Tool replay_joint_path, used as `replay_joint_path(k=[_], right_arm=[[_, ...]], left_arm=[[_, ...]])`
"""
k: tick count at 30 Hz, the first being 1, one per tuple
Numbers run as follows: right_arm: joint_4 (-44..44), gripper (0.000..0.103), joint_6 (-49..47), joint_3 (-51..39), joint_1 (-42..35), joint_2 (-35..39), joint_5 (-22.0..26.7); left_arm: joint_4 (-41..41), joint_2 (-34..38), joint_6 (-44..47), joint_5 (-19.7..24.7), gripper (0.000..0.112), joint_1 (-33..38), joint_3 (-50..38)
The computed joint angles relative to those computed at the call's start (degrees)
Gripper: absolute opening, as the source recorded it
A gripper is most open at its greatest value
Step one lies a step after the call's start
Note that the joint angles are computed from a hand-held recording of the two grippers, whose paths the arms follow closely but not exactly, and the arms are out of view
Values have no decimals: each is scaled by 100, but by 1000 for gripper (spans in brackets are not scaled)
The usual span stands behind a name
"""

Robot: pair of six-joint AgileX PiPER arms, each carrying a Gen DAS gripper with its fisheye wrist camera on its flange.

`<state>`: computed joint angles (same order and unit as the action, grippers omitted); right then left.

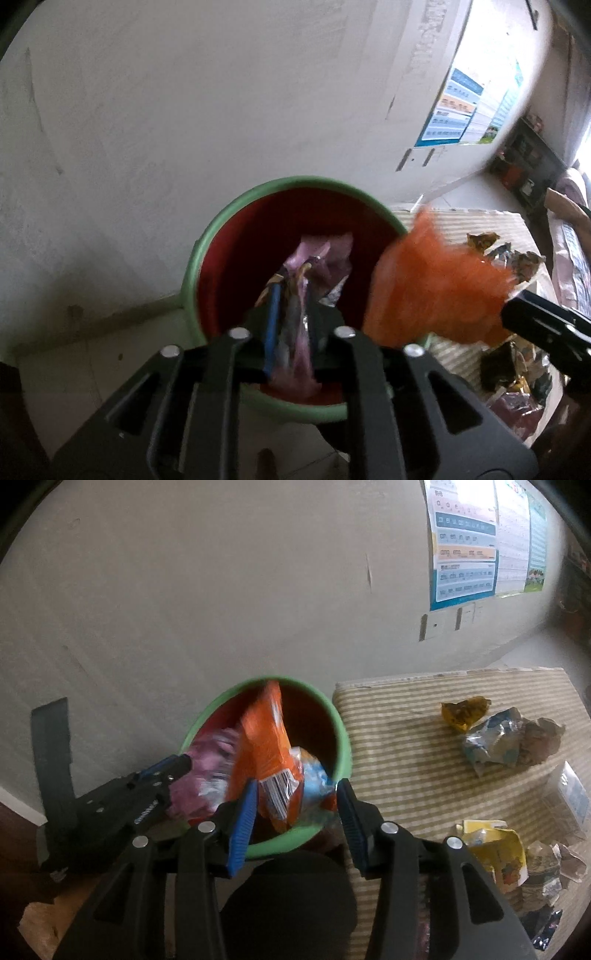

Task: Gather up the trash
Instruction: 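Carry both wrappers over the green bin and open both grippers, then move both grippers back over the table toward the remaining wrappers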

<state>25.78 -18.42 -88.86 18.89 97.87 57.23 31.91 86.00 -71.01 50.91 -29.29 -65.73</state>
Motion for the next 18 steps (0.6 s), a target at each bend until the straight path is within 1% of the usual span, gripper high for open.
replay_joint_path(k=[1, 2, 11, 14, 16, 18], right_arm=[[32, 53, -4, 13, 0, -16, -14], [40, 55, 10, 36, 9, -42, -34], [233, 55, -75, 166, -285, -381, 58], [362, 56, -269, 273, -636, -582, 116], [339, 62, -382, 388, -892, -742, 116], [316, 62, -503, 525, -1202, -899, 127]], left_arm=[[12, -10, -24, 14, 31, 7, 23], [53, -3, -75, 55, 41, -7, 21], [298, -72, -282, 285, 42, -243, -86], [348, 25, -265, 367, 42, -380, -299], [365, 75, -219, 416, 42, -480, -432], [363, 167, -158, 447, 42, -605, -615]])
